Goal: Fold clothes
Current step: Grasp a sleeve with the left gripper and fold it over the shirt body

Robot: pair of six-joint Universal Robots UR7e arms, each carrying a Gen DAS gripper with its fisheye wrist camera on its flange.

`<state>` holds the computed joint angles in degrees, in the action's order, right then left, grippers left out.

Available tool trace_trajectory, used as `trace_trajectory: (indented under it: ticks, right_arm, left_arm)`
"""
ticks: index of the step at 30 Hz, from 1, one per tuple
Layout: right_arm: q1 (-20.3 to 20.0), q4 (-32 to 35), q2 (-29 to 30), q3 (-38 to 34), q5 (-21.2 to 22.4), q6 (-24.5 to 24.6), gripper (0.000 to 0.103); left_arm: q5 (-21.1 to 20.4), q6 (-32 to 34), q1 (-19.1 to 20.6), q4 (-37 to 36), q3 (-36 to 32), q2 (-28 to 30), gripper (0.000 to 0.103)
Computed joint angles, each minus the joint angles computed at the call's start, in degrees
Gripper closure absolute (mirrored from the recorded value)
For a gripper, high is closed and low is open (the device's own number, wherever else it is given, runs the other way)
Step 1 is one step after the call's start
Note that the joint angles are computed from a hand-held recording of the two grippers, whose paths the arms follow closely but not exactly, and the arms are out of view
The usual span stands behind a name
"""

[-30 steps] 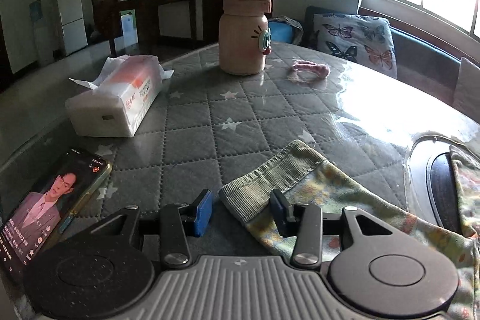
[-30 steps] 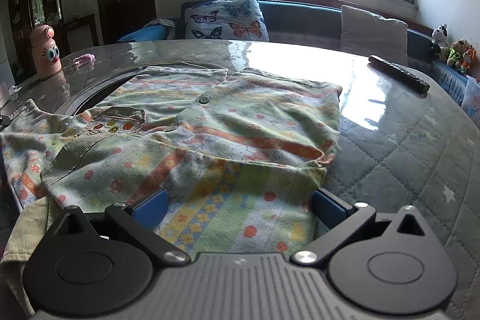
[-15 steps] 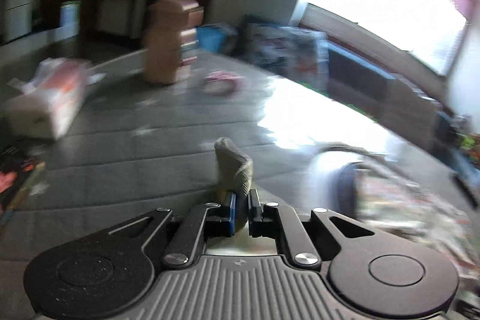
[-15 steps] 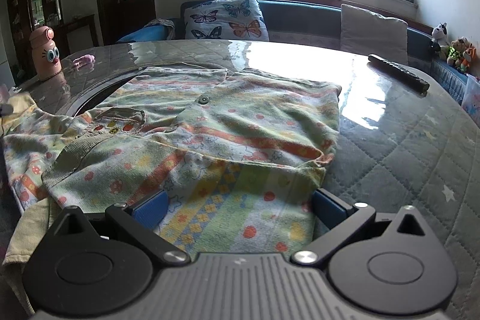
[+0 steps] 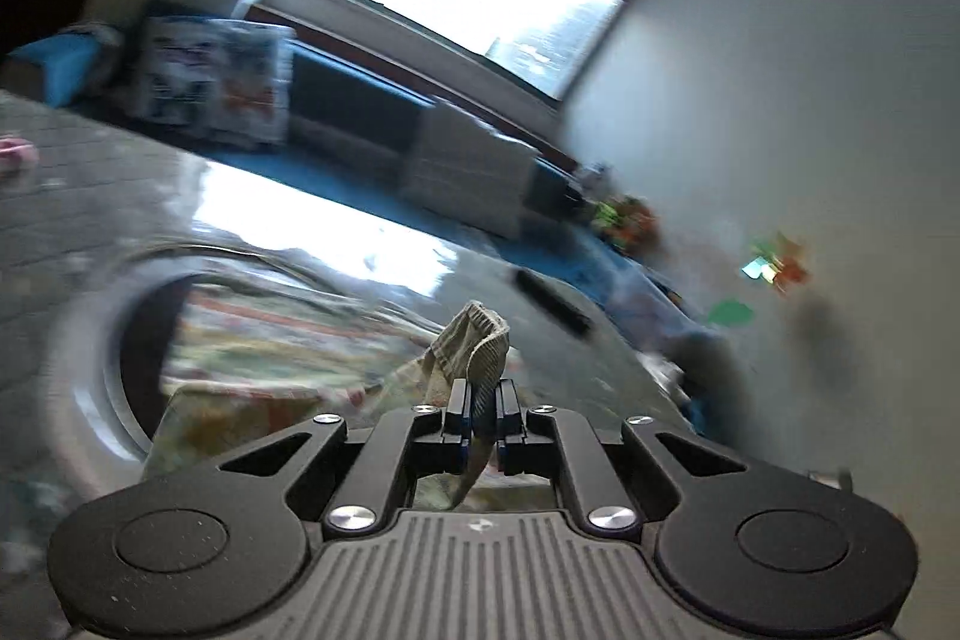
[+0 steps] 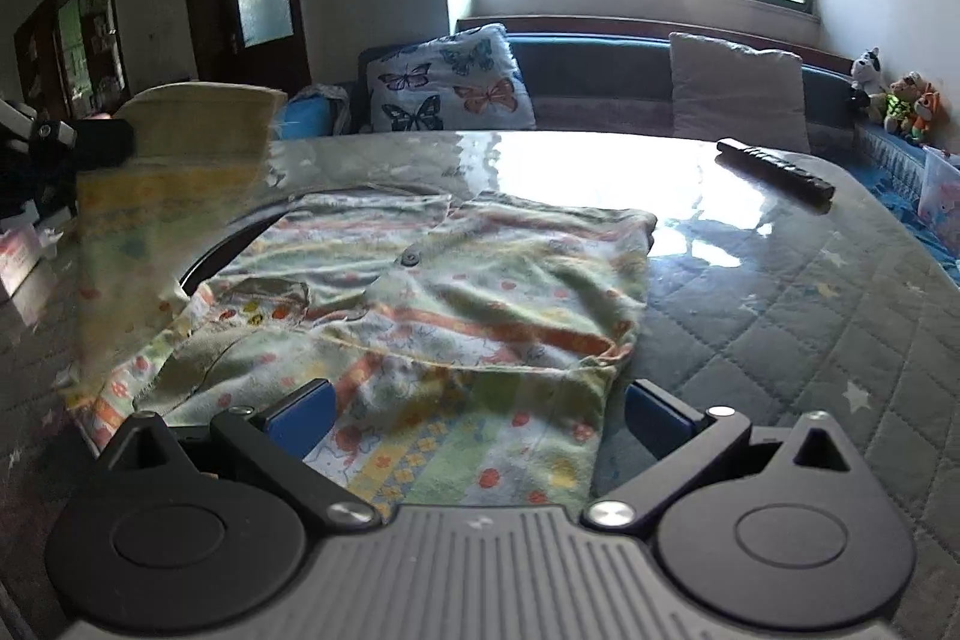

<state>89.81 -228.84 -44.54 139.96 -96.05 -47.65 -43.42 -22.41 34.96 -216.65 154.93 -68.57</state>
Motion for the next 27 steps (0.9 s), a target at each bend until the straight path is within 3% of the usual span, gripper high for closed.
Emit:
trace_trajectory:
  ticks: [8, 12, 15, 21, 27]
  right_arm:
    - [-0.97, -3.45, -2.27, 0.69, -1.05, 2.65, 0.006]
    - [-1.85, -0.88, -5.55, 1.14, 0.37, 6.62, 0.018]
    - [-1.89, 2.47, -7.35, 1.56, 2.54, 7.73, 0.024]
    - [0.32, 5.99, -4.74, 0.61, 2.19, 5.66, 0.031]
    - [2.48, 8.30, -1.19, -1.25, 1.97, 2.88, 0.030]
  left_arm:
    - [-8.44, -0.21, 3.22, 6.76, -2.70, 5.03, 0.089]
    - [-9.91, 1.69, 3.62, 7.42, -1.83, 4.57, 0.083]
    - [-10.23, 3.91, 3.76, 7.37, -0.85, 3.61, 0.069]
    - [-1.58, 3.55, 3.19, 11.38, 0.75, 0.50, 0.067]
    - [8.22, 3.33, 6.60, 17.95, -0.01, -2.42, 0.069]
